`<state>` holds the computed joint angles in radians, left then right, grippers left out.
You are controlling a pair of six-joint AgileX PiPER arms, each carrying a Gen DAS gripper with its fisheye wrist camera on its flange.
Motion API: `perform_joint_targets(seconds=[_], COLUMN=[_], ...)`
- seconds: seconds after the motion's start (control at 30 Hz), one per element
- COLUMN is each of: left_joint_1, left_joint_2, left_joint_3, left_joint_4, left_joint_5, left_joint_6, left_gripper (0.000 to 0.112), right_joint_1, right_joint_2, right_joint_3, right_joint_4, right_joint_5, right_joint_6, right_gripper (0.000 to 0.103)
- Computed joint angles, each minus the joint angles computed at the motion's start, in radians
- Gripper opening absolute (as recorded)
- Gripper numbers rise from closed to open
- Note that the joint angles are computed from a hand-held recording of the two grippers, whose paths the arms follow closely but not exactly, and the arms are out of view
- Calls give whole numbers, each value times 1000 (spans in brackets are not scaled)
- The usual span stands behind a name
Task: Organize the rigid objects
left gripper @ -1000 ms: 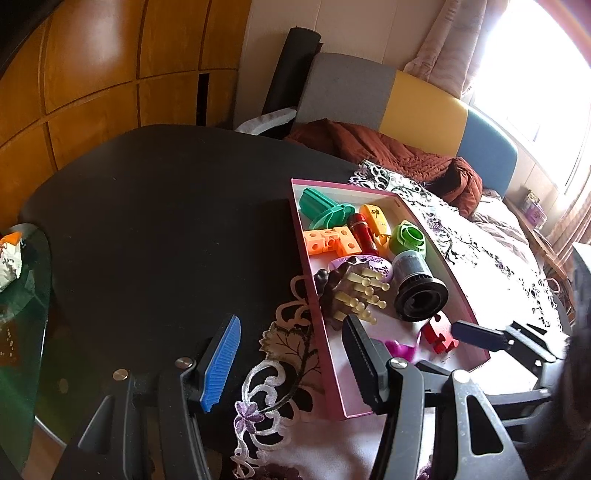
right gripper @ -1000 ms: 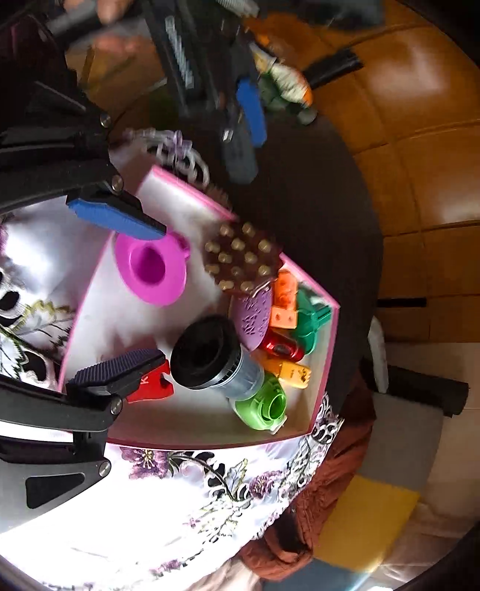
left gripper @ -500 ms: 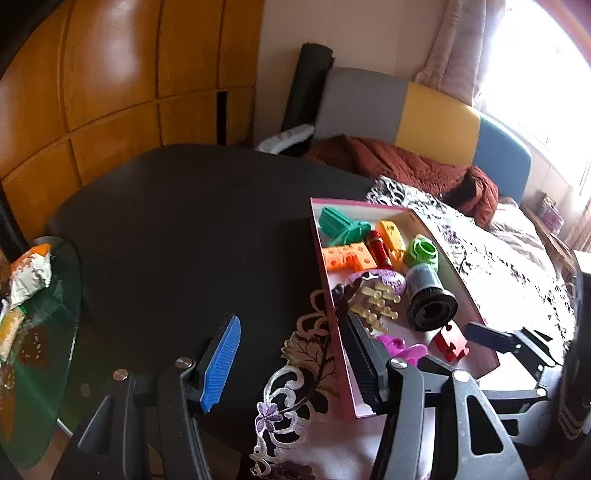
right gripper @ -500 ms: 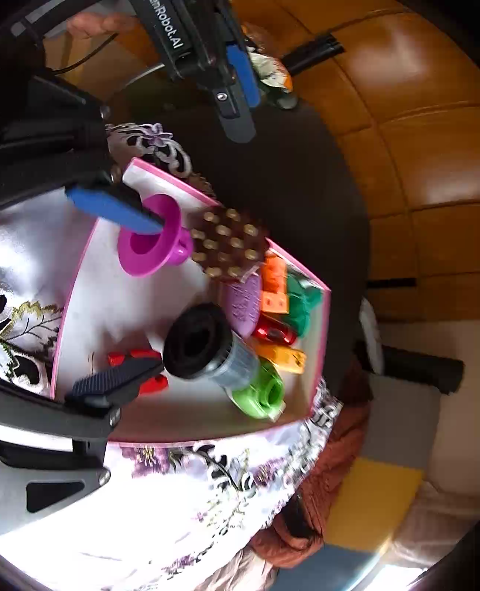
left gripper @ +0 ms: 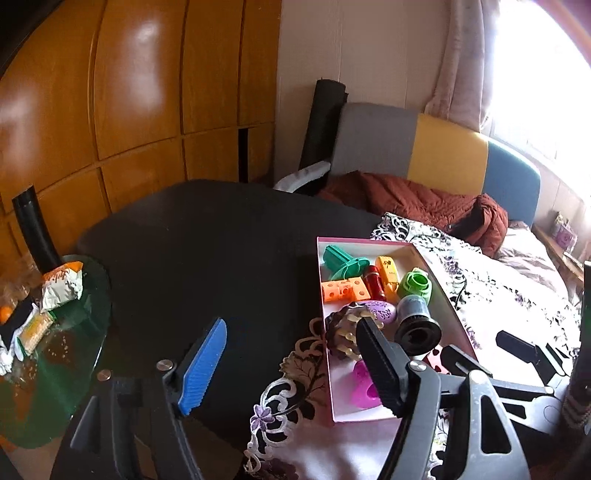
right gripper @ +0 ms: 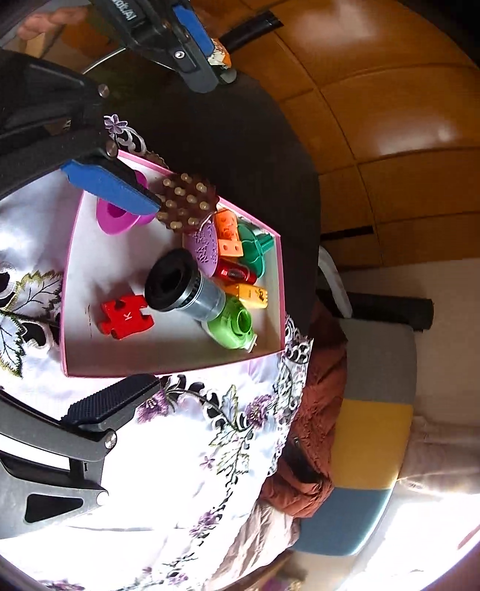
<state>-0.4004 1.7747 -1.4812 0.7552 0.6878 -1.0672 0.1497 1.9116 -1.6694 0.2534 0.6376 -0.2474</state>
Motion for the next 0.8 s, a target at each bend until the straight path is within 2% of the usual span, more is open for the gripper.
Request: perform_joint_targets(seconds=[0.1,0.23,0.4,0.63,0.8], left_joint_1=[-12,-15,-7,-14,-1], left_joint_2=[12,19,28,9,22], left_joint_3=[-20,-34,-45,1,-26], left_joint_4=[-8,-24,-61,24,-40], left_joint_5=[29,53,66,17,16], left_joint_6=[16,29,69,0,53], left_gripper=[73,62,62,52,51], right_joint_1=[-5,-5,-1,4,7], right_joint_2=[-10,-14,-14,-7,-13], right_joint_3=[20,32,38,36,44], right_joint_4=[9,11,8,-3,-26], right_joint_5=[-7,-12,-11,-2,-24], right_joint_6=[-8,-10,-13,-7,12], right_gripper=[88,88,88,89,89])
